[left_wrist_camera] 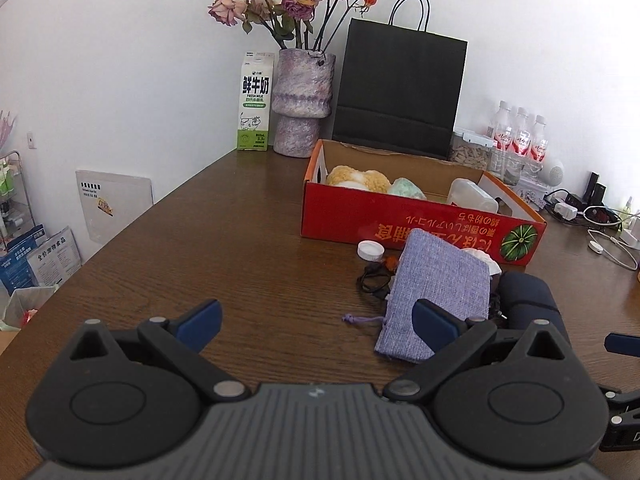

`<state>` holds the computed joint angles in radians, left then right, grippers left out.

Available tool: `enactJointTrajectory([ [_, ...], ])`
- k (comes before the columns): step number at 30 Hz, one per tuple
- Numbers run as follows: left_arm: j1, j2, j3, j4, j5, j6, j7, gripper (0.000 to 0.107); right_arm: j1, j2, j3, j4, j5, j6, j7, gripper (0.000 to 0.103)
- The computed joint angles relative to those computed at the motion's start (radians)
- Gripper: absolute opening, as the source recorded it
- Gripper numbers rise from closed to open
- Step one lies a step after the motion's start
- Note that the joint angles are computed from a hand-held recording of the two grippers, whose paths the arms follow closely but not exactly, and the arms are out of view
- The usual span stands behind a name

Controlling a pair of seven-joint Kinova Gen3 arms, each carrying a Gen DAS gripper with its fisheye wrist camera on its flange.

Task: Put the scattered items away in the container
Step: 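Release the hamster and container into the box and withdraw both grippers, then grasp the purple cloth pouch with the left gripper while the right gripper grasps the navy case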

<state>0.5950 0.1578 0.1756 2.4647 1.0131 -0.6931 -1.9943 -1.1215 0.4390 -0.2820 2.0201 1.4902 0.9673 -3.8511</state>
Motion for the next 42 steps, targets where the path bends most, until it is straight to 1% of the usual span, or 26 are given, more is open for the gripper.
enactJointTrajectory([
  [2, -0.001, -0.003, 0.000, 0.012, -0.003, -0.001, 0.009, 0.103, 0.006, 0.004, -0.004, -0.007, -0.002, -0.025, 0.020, 0.093],
  [6, -0.005, -0.008, 0.001, 0.028, -0.009, 0.000, 0.025, 0.103, 0.001, 0.017, 0.003, -0.024, -0.017, -0.041, 0.035, 0.092],
  [10, -0.011, -0.004, -0.001, 0.023, -0.019, 0.008, 0.029, 0.103, -0.002, 0.029, 0.026, -0.053, -0.047, -0.010, 0.053, 0.092],
  [14, -0.016, 0.013, -0.009, 0.004, -0.044, 0.024, 0.021, 0.103, 0.020, 0.046, 0.054, -0.099, -0.078, -0.012, 0.114, 0.092],
  [18, -0.027, 0.032, -0.024, -0.018, -0.071, 0.054, 0.021, 0.103, 0.057, 0.072, 0.083, -0.151, -0.099, -0.059, 0.177, 0.093],
  [23, -0.033, 0.048, -0.043, -0.049, -0.090, 0.087, 0.007, 0.103, 0.091, 0.109, 0.126, -0.229, -0.181, -0.120, 0.302, 0.092],
  [24, -0.033, 0.051, -0.046, -0.057, -0.092, 0.095, 0.000, 0.103, 0.093, 0.109, 0.139, -0.228, -0.183, -0.138, 0.306, 0.092],
  [25, -0.032, 0.055, -0.050, -0.067, -0.093, 0.104, -0.012, 0.103, 0.091, 0.108, 0.149, -0.228, -0.187, -0.143, 0.312, 0.089],
  [26, -0.031, 0.059, -0.053, -0.079, -0.092, 0.116, -0.027, 0.103, 0.088, 0.104, 0.158, -0.222, -0.188, -0.148, 0.312, 0.084],
  [27, -0.030, 0.063, -0.056, -0.089, -0.094, 0.127, -0.040, 0.103, 0.089, 0.096, 0.165, -0.209, -0.185, -0.160, 0.306, 0.084],
  [29, -0.029, 0.077, -0.061, -0.115, -0.108, 0.152, -0.061, 0.103, 0.094, 0.077, 0.172, -0.178, -0.175, -0.179, 0.287, 0.078],
  [32, -0.020, 0.101, -0.068, -0.156, -0.143, 0.182, -0.082, 0.103, 0.105, 0.045, 0.169, -0.126, -0.146, -0.198, 0.243, 0.072],
  [33, -0.013, 0.109, -0.072, -0.169, -0.151, 0.191, -0.094, 0.103, 0.112, 0.037, 0.165, -0.110, -0.134, -0.202, 0.230, 0.072],
  [35, 0.012, 0.131, -0.091, -0.208, -0.136, 0.221, -0.151, 0.103, 0.123, 0.026, 0.155, -0.091, -0.117, -0.199, 0.216, 0.070],
  [39, 0.060, 0.173, -0.131, -0.277, -0.070, 0.266, -0.263, 0.103, 0.146, 0.018, 0.138, -0.070, -0.086, -0.210, 0.188, 0.072],
  [42, 0.084, 0.202, -0.159, -0.318, -0.007, 0.291, -0.327, 0.103, 0.156, 0.030, 0.123, -0.086, -0.098, -0.191, 0.221, 0.074],
])
